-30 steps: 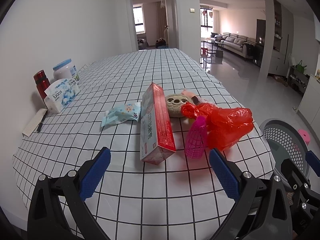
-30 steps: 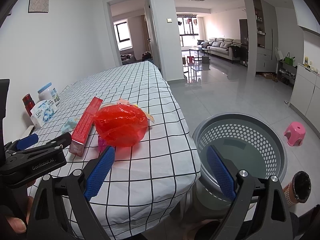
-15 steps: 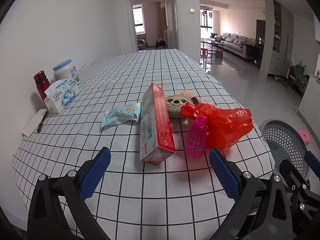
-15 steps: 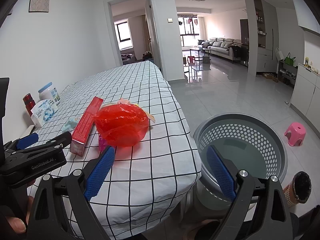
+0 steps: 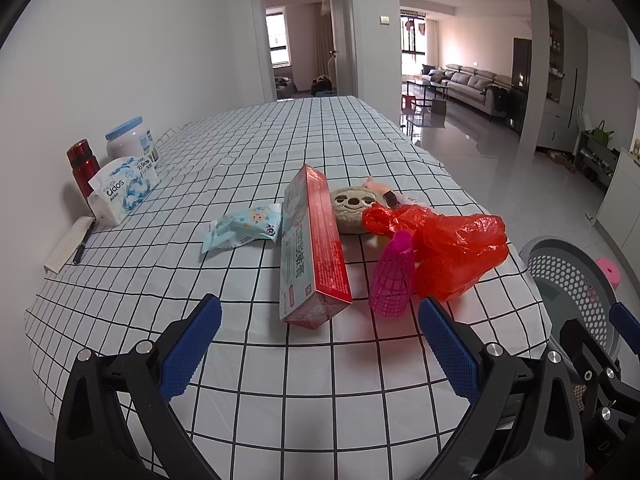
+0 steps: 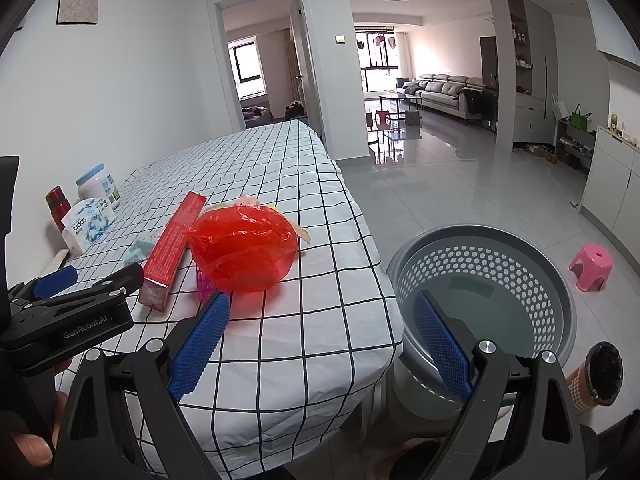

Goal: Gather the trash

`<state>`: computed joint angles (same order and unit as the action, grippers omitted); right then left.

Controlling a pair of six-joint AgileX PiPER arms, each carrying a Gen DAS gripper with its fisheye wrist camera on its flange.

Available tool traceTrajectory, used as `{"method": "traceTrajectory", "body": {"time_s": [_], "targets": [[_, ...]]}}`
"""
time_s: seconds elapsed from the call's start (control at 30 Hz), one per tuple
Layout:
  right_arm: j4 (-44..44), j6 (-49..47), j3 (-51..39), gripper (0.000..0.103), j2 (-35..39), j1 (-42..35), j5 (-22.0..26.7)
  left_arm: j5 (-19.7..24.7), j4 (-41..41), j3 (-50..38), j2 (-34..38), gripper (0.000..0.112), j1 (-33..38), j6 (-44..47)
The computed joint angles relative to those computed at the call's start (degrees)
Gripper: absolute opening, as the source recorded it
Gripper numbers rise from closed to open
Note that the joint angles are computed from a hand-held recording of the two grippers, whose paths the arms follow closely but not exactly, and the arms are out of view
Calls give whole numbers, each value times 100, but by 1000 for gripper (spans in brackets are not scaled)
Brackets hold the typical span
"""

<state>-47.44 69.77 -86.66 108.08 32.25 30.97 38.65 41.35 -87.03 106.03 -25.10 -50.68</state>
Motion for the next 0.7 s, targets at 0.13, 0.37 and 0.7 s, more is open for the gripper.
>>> {"method": "traceTrajectory", "body": {"time_s": [0.13, 0.37, 0.7], "targets": [[16, -12, -11, 89, 4, -1, 10, -1, 36, 31, -13, 97, -27, -53], [55, -64, -39, 89, 52, -5, -11, -39, 83, 64, -10, 97, -19, -114], [102, -119, -24, 89, 47, -33, -62, -7, 57, 16, 13, 97, -8, -65]]}}
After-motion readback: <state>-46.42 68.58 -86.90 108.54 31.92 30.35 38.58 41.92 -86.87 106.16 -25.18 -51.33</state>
